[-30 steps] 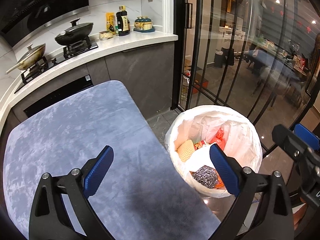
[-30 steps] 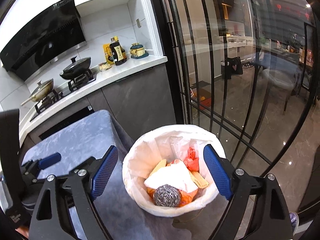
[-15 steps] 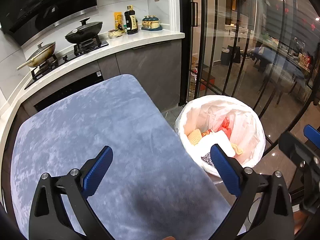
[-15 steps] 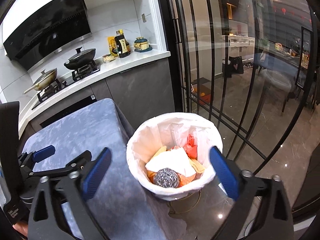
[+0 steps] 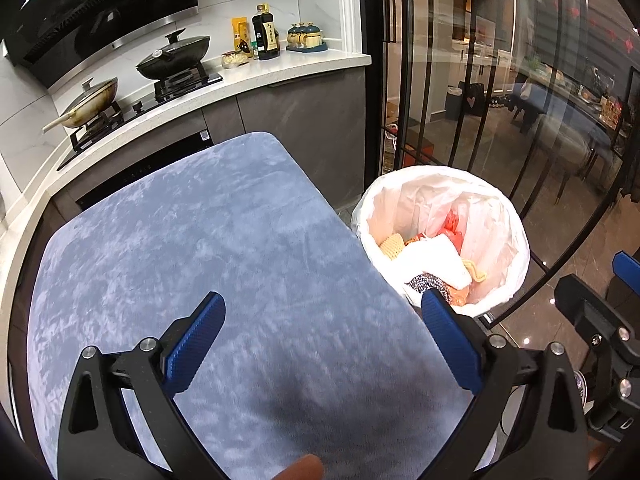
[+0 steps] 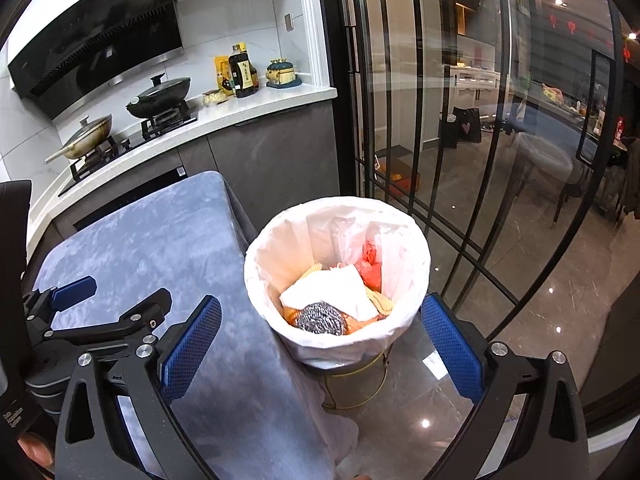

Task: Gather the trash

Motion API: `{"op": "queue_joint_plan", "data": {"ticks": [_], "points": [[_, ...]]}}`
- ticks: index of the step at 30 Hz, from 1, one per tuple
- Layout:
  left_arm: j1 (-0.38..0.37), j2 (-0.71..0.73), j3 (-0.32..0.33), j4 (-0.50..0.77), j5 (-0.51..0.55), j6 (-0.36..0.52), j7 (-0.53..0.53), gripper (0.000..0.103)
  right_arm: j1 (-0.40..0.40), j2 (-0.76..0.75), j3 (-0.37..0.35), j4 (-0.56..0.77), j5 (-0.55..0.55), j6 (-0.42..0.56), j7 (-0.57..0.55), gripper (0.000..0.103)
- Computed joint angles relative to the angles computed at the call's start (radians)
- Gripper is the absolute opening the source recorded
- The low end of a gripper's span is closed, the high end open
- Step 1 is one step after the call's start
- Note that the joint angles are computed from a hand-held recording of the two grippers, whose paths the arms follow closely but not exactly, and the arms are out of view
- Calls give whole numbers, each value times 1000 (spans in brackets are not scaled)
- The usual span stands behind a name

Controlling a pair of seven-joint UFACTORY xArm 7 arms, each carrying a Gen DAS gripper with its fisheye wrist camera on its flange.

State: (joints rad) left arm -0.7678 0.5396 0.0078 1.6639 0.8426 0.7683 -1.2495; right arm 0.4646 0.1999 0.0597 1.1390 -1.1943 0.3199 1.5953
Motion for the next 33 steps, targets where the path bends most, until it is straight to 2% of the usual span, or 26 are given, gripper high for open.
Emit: {"op": "queue_joint_plan", "data": {"ticks": [11, 22, 33], "points": [[-16, -8, -8, -13, 16, 19, -16, 94, -9, -31, 14, -49, -13, -1, 44, 97], [-18, 0, -10, -6, 6, 31, -19, 94, -14, -34, 27, -60, 1, 22, 21, 97], [-20, -1, -11, -12, 5, 39, -35, 94, -11, -24, 20, -59, 1, -2, 17, 97]]}}
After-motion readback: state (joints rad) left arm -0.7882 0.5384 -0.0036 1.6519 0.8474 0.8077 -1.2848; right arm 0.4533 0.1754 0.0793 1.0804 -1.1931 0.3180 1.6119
